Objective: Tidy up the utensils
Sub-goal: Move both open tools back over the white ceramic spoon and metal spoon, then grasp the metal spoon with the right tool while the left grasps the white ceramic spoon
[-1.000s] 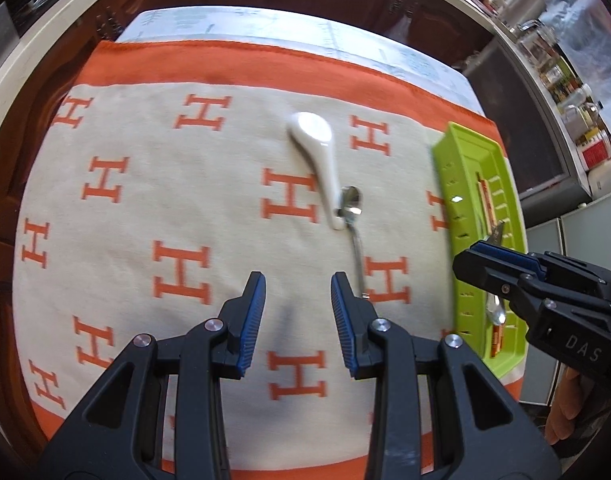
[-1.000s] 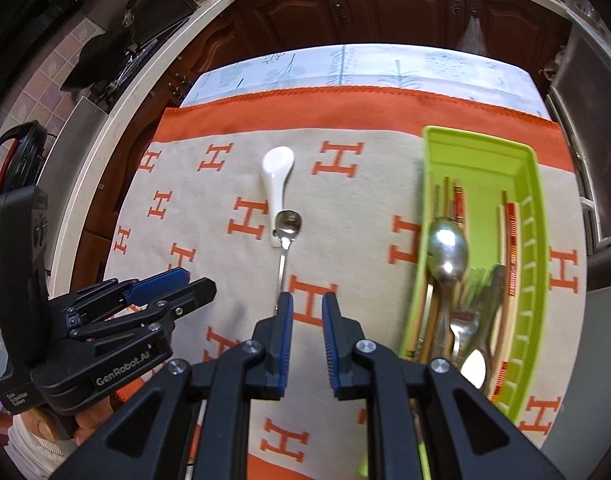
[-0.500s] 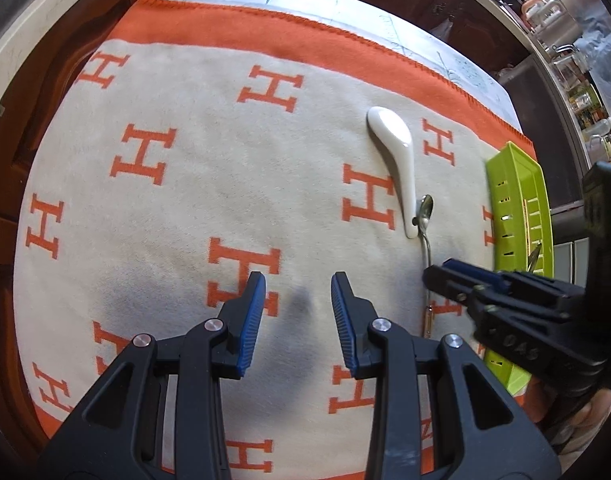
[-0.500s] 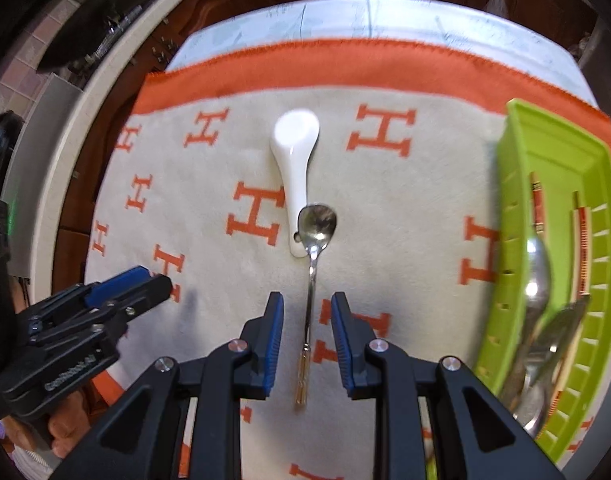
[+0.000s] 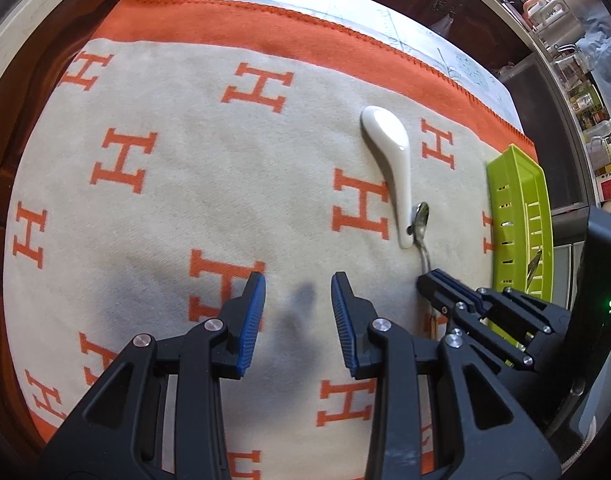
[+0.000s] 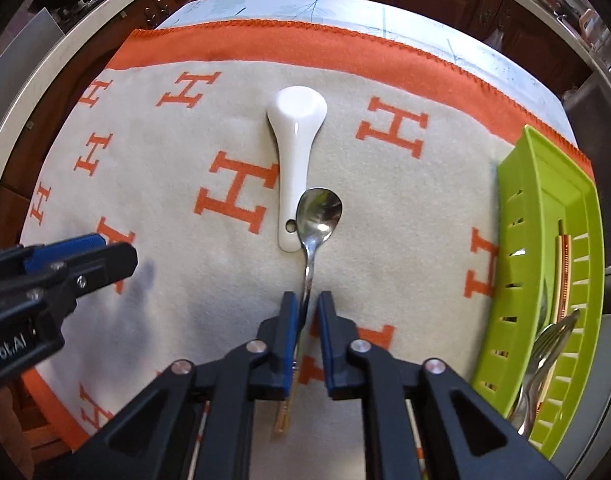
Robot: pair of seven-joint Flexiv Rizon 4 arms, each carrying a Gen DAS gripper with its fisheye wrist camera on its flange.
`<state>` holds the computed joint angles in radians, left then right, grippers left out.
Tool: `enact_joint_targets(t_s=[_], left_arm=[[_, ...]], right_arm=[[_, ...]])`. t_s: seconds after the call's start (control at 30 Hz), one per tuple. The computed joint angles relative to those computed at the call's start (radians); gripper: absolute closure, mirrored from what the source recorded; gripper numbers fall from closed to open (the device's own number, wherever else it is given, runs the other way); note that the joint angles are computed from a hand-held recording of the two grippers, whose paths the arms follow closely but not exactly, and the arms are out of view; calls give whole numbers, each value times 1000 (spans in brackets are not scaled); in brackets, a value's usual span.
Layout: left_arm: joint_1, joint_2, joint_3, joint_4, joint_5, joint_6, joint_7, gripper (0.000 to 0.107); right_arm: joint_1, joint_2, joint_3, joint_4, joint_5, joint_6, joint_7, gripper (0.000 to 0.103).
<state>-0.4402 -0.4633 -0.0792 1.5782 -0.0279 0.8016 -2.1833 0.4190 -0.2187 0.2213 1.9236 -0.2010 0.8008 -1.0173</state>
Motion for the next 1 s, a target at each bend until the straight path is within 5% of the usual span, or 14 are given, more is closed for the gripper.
enact_joint_targets(t_s=[0.33,0.6,1.0], left_arm=[[3,-121,-23,-142,-63,58,15,76],[-18,-242,-7,-274,-92,50,-2,76],[-89,-342,64,-460,15,7,-65,76]], right_arm=[[-100,32,23,3,323,74,-140,99],[-136,94,17,23,455,96,-207,99],[-150,155,3,36,624,111,-336,99]])
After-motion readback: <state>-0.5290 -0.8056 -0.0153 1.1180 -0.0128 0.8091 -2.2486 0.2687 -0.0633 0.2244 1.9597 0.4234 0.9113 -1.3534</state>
